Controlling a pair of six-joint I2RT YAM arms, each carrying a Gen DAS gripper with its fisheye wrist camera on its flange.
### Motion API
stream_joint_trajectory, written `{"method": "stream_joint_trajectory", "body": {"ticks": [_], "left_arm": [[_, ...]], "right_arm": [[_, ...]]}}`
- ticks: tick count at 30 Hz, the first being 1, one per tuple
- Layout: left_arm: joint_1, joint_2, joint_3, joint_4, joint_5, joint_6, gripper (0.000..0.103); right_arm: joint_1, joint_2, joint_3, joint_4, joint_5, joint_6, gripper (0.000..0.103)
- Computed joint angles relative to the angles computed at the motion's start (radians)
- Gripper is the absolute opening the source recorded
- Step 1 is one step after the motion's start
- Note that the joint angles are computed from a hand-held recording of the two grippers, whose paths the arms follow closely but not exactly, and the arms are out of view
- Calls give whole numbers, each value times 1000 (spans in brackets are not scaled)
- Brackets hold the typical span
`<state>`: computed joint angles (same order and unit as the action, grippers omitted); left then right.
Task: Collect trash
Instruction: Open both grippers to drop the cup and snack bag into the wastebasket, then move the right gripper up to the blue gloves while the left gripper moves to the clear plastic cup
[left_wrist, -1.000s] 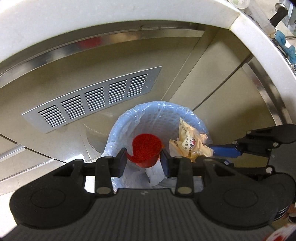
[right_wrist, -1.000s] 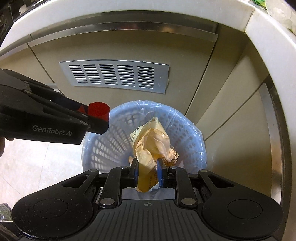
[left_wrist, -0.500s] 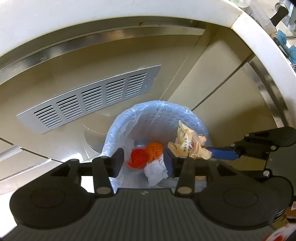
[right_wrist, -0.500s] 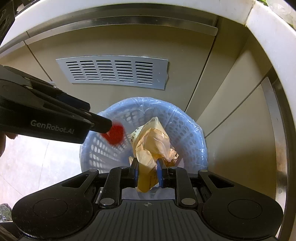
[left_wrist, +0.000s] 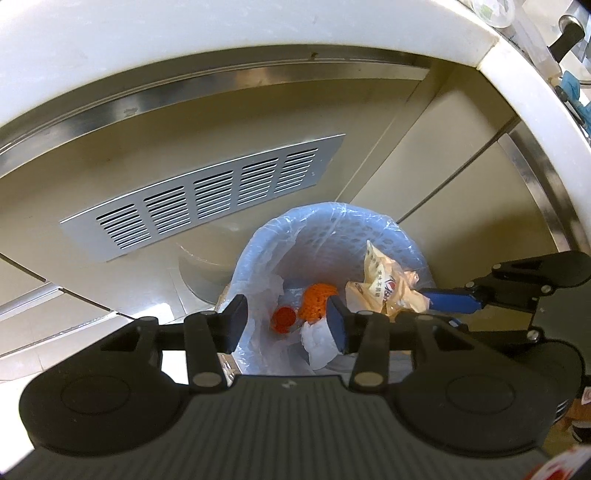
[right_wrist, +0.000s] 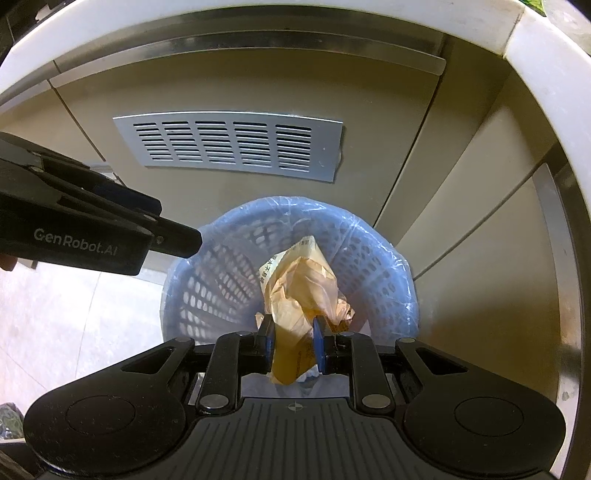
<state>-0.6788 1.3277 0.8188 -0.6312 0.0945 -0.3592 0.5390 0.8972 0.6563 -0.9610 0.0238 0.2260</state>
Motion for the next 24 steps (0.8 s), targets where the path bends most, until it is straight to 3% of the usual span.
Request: {"method": "stream_joint_trajectory", "body": {"ticks": [2, 5, 13, 24], "left_arm": [[-1, -9, 2, -10, -1, -4, 42], [-2, -17, -4, -9, -6, -7, 42], [8, -82, -4, -43, -19, -9, 42], [35, -212, 85, -131, -32, 47, 43]], "right_arm": [[6, 10, 0, 5, 5, 4, 24], [4, 8, -3, 11, -1, 12, 51], [19, -21, 26, -19, 11, 20, 52], [85, -80, 211, -115, 110, 66, 52]]}}
